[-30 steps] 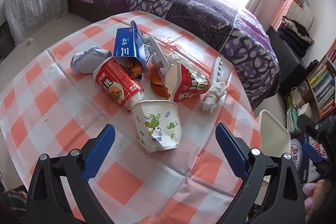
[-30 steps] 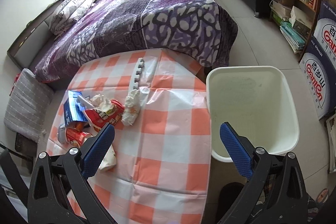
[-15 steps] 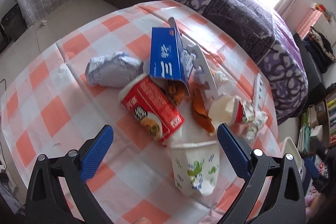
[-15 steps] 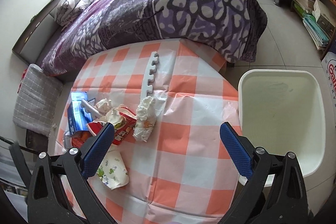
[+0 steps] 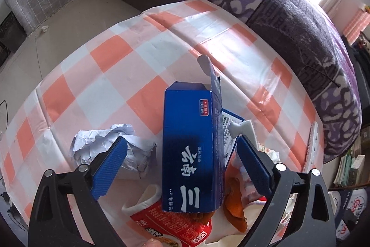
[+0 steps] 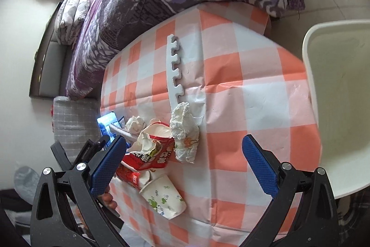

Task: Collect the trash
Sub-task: 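Reach the left tool to the blue box and close on it, then lift the blue box with the left tool while the right tool grasps the tissue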

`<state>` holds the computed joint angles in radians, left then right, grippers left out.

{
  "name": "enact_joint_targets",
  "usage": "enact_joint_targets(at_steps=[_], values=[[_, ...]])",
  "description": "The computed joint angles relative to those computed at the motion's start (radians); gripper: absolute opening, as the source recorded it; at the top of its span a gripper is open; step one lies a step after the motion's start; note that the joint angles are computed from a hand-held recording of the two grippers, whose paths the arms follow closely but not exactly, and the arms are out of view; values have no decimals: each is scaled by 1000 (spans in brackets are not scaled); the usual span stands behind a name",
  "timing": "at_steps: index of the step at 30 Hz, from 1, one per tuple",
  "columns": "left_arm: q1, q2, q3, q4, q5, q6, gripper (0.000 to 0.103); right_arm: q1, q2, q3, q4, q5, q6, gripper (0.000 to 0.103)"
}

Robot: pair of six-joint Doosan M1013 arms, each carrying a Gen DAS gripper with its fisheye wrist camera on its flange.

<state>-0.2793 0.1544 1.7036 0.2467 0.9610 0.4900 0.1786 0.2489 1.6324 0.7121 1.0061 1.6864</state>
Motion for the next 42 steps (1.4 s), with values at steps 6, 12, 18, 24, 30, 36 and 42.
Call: enact_joint_targets(at_steps=[6,12,18,24,30,36,42], values=[[14,16,-15,-124,-9,97,51,-6,21,11,143,11,13,96],[-11,-16,18,-126,-63,114,36,-1,29,3,151,32,16,96],[-38,-114,91,-99,-169,38,35,0,37,-4,91,-5,27,96],[-94,-199,137,89,-180,-141,35,42,50,-24,-28,0,6,96],[-92,-213,142,73,-193,-118,35,84,52,-18,-173,-28,66,94],[-98,-208,142,43,-189,-77,35,117,48,-16,-296,-53,104,84],[-104,-208,144,35,-188,-65,35,145,55,-21,-339,-62,90,85]])
